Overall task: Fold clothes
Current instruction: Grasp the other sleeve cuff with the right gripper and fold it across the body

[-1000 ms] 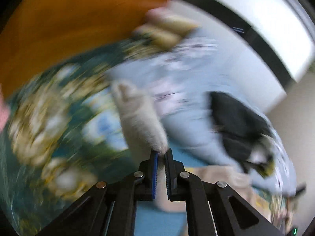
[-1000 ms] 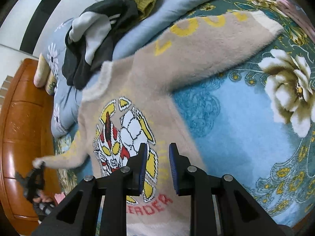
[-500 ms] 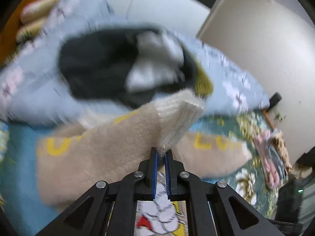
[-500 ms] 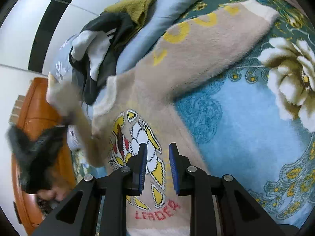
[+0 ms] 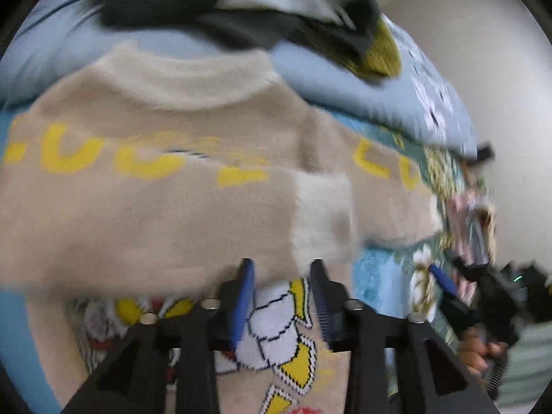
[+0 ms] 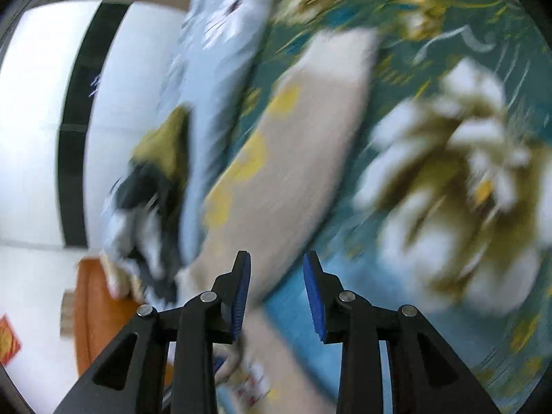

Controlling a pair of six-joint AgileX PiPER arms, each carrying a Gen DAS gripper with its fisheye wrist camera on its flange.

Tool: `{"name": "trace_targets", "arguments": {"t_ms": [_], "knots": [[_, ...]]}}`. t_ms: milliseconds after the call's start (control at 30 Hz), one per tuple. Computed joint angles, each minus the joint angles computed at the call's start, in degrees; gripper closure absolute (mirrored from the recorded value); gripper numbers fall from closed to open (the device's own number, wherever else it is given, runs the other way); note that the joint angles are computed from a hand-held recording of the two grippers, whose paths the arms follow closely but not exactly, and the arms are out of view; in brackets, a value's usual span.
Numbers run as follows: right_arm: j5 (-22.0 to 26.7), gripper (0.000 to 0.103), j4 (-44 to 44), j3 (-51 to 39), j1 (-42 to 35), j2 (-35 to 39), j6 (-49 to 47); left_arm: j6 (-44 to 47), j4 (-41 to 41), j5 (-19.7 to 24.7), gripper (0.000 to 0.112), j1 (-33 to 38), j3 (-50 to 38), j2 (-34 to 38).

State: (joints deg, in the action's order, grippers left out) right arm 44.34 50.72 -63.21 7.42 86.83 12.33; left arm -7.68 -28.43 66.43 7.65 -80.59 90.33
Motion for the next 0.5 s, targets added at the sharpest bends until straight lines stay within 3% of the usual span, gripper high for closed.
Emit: {"name": "trace_targets", "arguments": {"t_ms": [233,500], "knots": [[-4.7,0.063,2.0,-1.9,-7.6,7.0,2.2,-6.5,7.6,-1.2,0.073,-5.3,-2.7,3.9],[-2.8,0.061,-5.1,-13.1,-7.6,15.1,7.4,-11.0,13.3,-2.5,0.071,-10.2,-8.3,9.1]]}}
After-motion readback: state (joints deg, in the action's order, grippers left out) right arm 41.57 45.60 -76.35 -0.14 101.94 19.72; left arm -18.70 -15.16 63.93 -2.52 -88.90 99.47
